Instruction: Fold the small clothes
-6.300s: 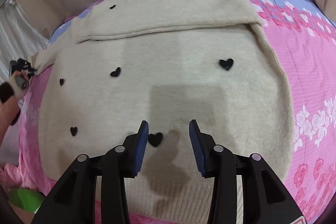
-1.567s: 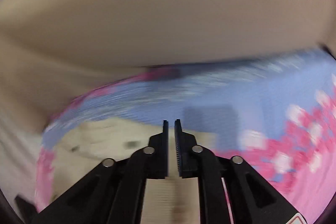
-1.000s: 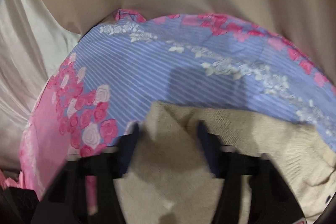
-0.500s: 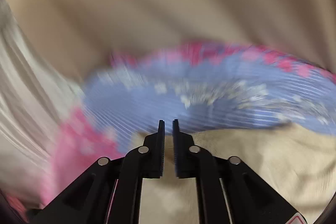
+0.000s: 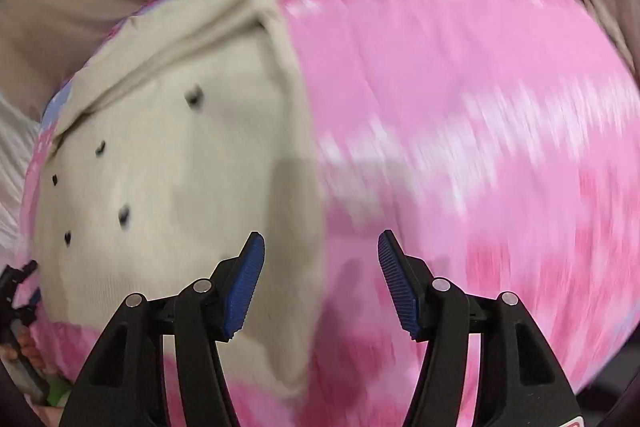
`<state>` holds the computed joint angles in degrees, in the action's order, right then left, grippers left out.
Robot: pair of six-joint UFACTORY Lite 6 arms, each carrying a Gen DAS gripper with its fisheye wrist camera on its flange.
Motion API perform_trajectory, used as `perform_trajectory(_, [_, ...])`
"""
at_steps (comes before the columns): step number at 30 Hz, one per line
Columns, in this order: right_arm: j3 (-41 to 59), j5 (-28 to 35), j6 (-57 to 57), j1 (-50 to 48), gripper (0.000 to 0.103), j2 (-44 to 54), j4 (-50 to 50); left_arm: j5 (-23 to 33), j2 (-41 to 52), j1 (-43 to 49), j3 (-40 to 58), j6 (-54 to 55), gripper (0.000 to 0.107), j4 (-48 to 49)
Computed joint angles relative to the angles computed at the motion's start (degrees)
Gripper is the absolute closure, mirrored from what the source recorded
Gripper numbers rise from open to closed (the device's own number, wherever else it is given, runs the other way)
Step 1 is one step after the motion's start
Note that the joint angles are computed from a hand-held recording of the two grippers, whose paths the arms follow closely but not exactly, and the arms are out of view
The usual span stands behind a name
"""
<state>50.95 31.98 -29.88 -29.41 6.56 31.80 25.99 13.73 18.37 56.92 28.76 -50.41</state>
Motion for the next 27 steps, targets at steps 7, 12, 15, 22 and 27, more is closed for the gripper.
perform_trajectory(7, [-11.91, -9.53, -16.8, 7.78, 0.025, -5.48, 20.97, -5.91, -4.96, -8.77, -5.64, -16.93, 0.019, 9.92])
perform_trajectory(12, [-5.05, 1.55, -18.53, 5.0, 0.092, 0.36, 25.32, 0.63, -1.06, -8.92, -1.44, -9.21, 0.088, 1.65])
perform_trajectory(15, [-3.65, 5.78, -18.42, 1.66, 0.094, -2.44, 24.19, 3.24, -1.59, -7.33, -1.02, -9.52, 0.095, 1.39])
perform_trajectory(22, [-1.77, 18.33, -17.19, -11.99, 0.096, -11.25, 10.58, 14.93, -16.21, -4.16, -8.28, -8.78, 0.096, 0.54])
perform_trajectory(27, [-6.91, 26.14, -22.54, -23.41, 0.096, -16.08, -0.44, 22.92, -32.48, -4.94, -21.37, -17.42, 0.096, 9.37])
